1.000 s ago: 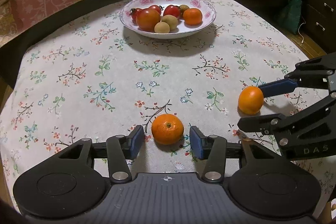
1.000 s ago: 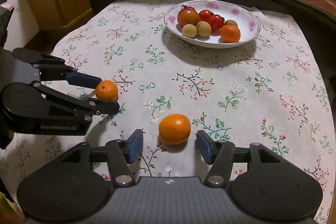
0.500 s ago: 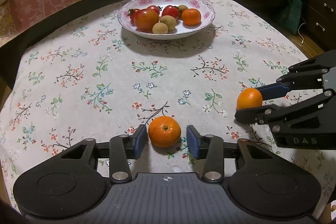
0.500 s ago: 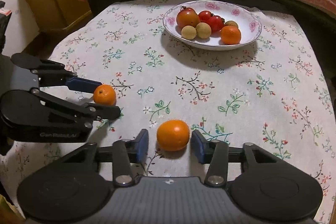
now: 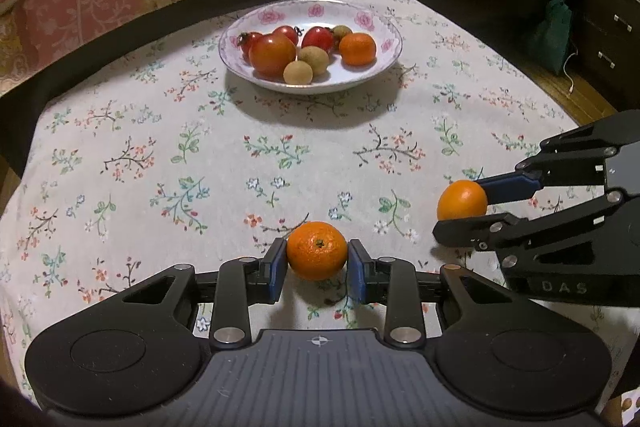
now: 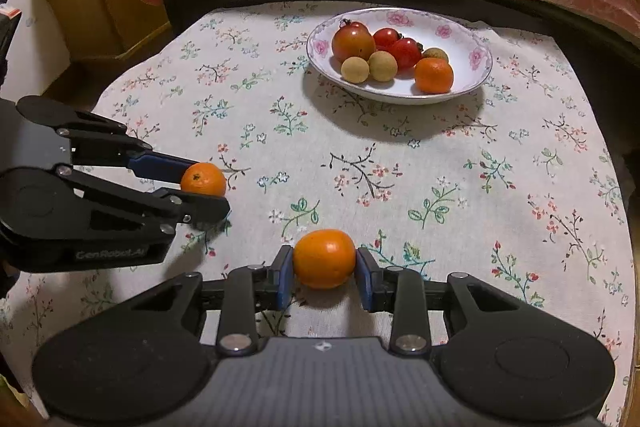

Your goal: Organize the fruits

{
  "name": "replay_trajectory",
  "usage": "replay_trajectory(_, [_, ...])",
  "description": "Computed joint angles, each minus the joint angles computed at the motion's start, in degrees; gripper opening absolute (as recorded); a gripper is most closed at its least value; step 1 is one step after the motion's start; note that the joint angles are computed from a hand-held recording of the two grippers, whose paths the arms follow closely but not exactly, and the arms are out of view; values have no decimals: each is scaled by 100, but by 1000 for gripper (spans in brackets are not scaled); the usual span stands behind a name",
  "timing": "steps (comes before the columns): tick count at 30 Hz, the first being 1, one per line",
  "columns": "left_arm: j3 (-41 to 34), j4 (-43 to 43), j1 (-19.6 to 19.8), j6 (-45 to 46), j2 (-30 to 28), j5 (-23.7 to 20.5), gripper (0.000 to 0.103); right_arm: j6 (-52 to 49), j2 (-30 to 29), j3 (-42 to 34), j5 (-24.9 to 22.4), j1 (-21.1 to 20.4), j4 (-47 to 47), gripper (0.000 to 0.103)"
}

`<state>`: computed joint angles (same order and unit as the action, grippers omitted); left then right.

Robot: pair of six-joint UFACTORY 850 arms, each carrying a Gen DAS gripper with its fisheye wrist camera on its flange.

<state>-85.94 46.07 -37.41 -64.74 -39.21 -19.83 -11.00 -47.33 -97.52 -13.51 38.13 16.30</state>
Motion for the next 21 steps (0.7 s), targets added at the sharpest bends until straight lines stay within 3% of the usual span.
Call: replay_trajectory(21, [-172, 407, -13, -293, -86, 97, 40, -165, -25, -189, 84, -31, 344, 33])
